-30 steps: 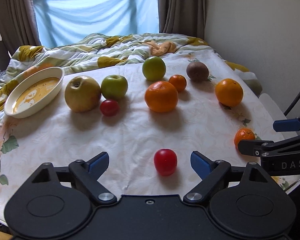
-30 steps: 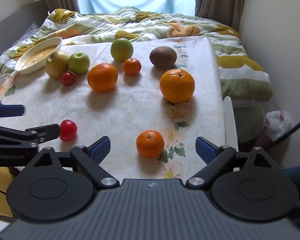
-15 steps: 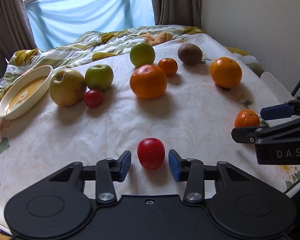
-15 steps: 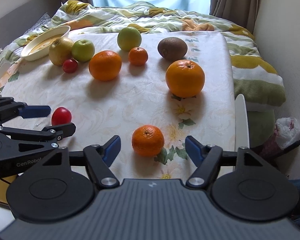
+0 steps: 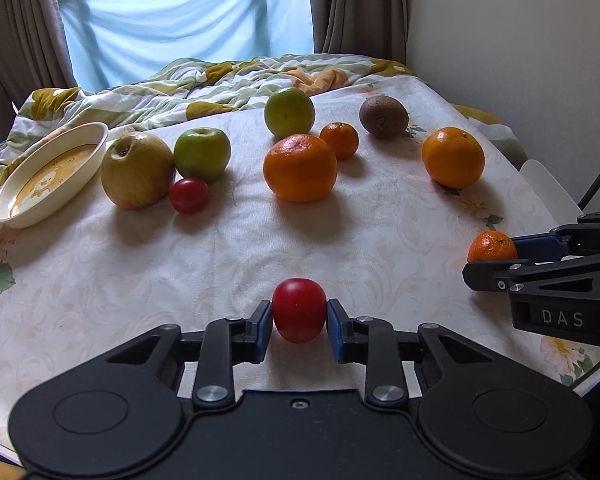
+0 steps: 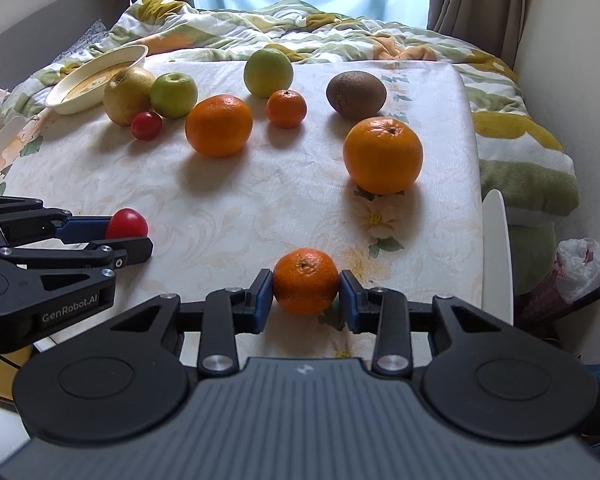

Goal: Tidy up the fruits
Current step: 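Carry the tomato and tangerine in both tools over the white duck bowl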

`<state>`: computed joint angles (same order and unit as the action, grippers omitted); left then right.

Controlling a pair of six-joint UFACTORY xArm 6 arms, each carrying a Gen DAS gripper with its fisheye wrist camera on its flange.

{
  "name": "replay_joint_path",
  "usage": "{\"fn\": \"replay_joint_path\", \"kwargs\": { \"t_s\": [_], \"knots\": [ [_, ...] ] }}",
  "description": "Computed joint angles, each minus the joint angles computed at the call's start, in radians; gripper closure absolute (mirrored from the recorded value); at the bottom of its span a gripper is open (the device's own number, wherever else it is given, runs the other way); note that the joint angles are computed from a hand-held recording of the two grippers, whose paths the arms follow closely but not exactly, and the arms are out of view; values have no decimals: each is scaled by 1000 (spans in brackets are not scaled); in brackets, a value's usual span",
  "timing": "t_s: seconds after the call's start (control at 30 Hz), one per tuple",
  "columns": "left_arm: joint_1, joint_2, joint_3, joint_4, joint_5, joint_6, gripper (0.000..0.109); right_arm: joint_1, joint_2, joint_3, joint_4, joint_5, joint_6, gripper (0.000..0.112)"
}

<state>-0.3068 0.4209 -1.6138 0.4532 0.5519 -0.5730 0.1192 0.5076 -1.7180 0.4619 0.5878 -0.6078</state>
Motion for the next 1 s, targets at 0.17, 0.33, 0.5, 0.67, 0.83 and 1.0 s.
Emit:
{"fn": "replay_joint_path", "kwargs": {
  "t_s": [0.17,0.33,0.5,0.67,0.83,1.0],
  "knots": [
    [4,-35,19,2,-4,-11,77,0,-8,-9,-5,13,15,62],
    [11,-90,37,20,9,-42,77,3,-32,-23,-7,39,23,62],
    [25,-162,52,68,41,-93,77,14,-55,-61,-15,72,23,62],
    [55,-223,63,96,80,-132,77,29,-51,-146,-9,137,25,62],
    [109,-271,81,110,92,-140,77,63,-4,-287,-3,213,25,62],
    [185,-271,56,85,80,-77,77,116,90,-473,-32,268,69,62]
  ]
}}
